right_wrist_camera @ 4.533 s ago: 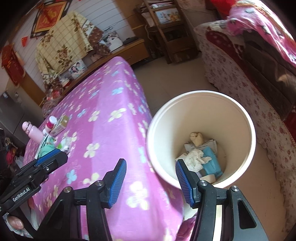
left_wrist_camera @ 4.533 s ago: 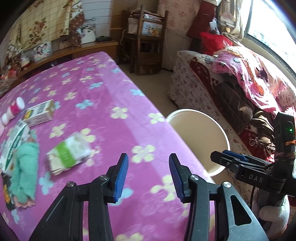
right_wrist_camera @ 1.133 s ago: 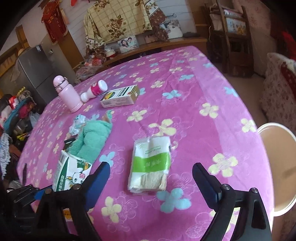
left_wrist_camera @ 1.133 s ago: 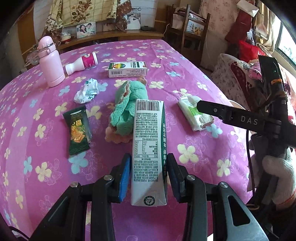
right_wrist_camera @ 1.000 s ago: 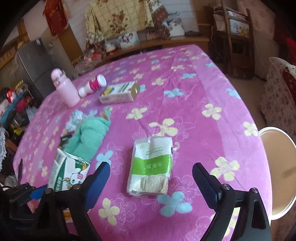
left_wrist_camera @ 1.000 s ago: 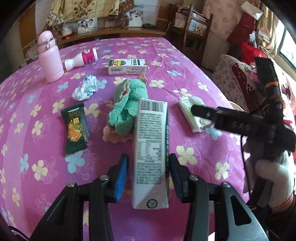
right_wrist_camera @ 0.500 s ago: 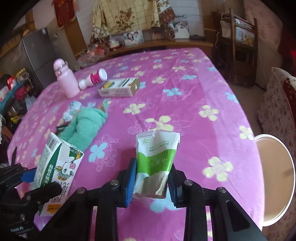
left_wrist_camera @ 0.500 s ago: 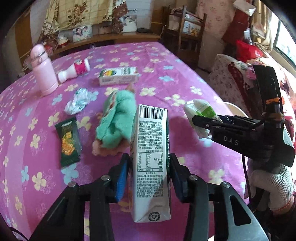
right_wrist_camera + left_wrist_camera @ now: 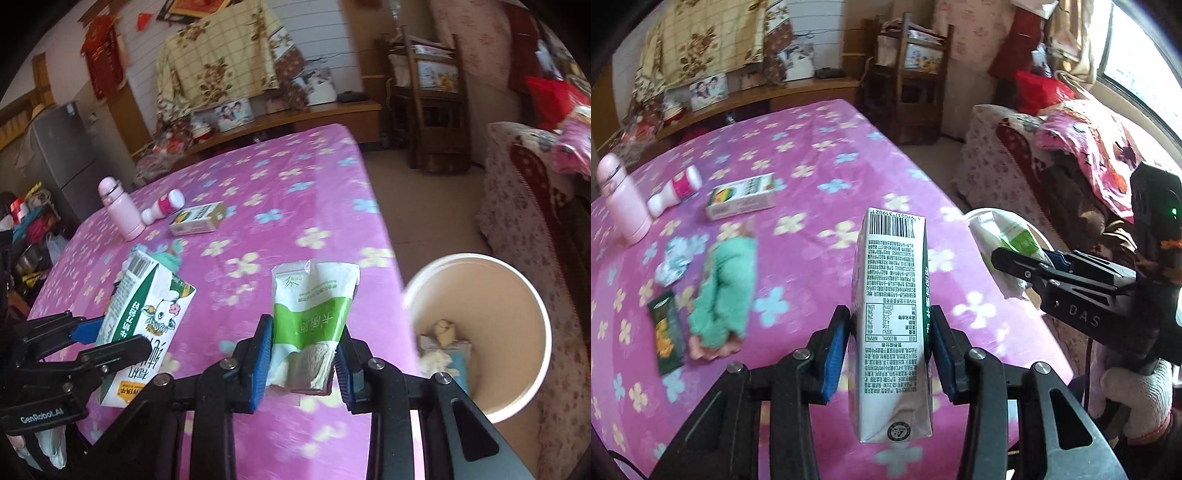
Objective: Collect trash
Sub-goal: 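Carry the milk carton with the left tool while the right tool carries the wrapper to the bin, then open the right tool over the bin while the left tool drops the milk carton in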
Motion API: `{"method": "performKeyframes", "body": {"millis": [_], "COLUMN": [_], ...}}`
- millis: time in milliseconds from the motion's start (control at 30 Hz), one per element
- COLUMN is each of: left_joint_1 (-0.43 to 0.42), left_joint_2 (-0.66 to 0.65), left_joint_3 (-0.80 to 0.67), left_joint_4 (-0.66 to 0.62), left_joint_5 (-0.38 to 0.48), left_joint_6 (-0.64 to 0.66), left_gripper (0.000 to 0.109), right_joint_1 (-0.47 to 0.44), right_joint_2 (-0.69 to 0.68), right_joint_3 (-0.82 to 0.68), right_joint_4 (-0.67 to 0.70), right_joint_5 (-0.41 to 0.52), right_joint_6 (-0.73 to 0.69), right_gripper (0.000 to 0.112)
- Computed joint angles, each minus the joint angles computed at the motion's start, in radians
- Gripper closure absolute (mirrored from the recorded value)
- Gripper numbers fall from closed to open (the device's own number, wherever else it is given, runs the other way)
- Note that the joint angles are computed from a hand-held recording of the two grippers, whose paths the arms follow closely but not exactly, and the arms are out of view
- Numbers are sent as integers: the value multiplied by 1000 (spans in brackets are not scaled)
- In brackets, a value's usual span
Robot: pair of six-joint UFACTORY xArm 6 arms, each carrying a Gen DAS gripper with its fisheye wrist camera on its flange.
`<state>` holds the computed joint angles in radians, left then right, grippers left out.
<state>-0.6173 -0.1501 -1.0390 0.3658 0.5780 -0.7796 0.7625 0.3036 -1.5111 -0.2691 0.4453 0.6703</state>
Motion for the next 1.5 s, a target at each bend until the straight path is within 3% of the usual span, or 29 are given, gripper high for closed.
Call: {"method": "performKeyframes", "body": {"millis": [233,600,1167,1367,1400,1500], "left_joint_1": [-55,-93,-104,-98,-97,-94], "left_joint_2": [144,372,581,611,609,609], "left_joint_3": [-166,-423,-657,-676,-669,-660], "left_joint_4": [-1,-133,-213,-276,-285,-311], "left_joint_5": [17,33,72,38,31,15], "left_joint_6": [30,162,222,255,257,269], "left_gripper": [64,64,64,63,62,55], "right_joint_1": [-69,-174,-243,-256,-258,-261], "right_joint_2": [-128,-245,-223,-192,-188,-186], "right_joint_3": [168,338,394,379,381,391], "right_joint_4": [-48,-48,35,77,98,123], "right_joint_5": [-38,-75,-100,-80,-86,-100], "right_joint_6": [75,113,90,84,78,76], "right_gripper": [79,79,79,76,75,46]}}
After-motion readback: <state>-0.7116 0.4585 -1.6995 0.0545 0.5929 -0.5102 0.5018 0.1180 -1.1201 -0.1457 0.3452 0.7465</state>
